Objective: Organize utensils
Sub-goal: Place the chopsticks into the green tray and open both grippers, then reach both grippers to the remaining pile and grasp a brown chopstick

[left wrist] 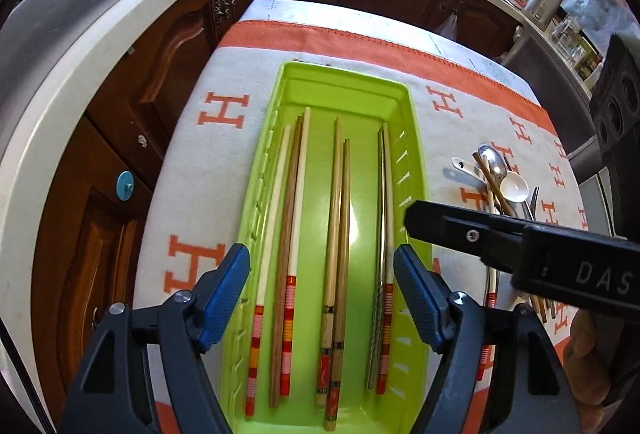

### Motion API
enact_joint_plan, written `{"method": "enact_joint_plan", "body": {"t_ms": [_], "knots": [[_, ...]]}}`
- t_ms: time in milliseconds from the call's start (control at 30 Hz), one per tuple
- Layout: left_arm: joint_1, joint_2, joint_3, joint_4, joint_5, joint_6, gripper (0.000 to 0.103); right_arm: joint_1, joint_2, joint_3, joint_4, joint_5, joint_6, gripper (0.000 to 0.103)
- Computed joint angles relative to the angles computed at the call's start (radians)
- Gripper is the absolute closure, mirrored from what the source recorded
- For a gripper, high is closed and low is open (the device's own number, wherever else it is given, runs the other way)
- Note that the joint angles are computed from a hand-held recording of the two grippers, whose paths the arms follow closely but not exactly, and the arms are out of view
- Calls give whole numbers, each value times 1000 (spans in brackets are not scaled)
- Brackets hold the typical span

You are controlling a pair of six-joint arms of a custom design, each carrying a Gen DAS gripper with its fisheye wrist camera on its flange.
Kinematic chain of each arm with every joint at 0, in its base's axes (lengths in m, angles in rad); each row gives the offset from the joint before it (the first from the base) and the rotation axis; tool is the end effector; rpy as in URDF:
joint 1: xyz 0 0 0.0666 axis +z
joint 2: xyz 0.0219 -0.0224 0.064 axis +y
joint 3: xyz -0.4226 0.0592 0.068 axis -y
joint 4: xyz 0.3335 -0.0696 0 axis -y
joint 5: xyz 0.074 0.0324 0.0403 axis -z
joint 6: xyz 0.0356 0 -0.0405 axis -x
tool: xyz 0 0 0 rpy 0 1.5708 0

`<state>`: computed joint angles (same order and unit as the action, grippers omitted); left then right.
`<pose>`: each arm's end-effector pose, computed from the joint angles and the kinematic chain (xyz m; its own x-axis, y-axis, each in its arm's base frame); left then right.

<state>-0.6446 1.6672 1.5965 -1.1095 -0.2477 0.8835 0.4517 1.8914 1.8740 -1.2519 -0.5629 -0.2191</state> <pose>0.4079 -0.2962 0.4207 -0.8616 -0.2898 -0.4168 -0.2491 0.9567 -0.1505 0.5171 0.2716 0.4050 -0.9498 -0.2565 -0.1791 -0.3128 0.7658 0.5619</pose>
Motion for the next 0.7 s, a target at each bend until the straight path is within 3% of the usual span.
{"method": "enact_joint_plan", "body": {"t_ms": [300,400,700], "knots": [[-51,-43,-6,-51,-64,88,26,-45,-110,-113,40,-29,18,75],[-72,-44,9,-67,-79,102,26,-73,-162,-171,56,-53,24,70],[-137,-15,106,-114,-109,116,25,-195,-290,-315,63,-82,71,69]]}}
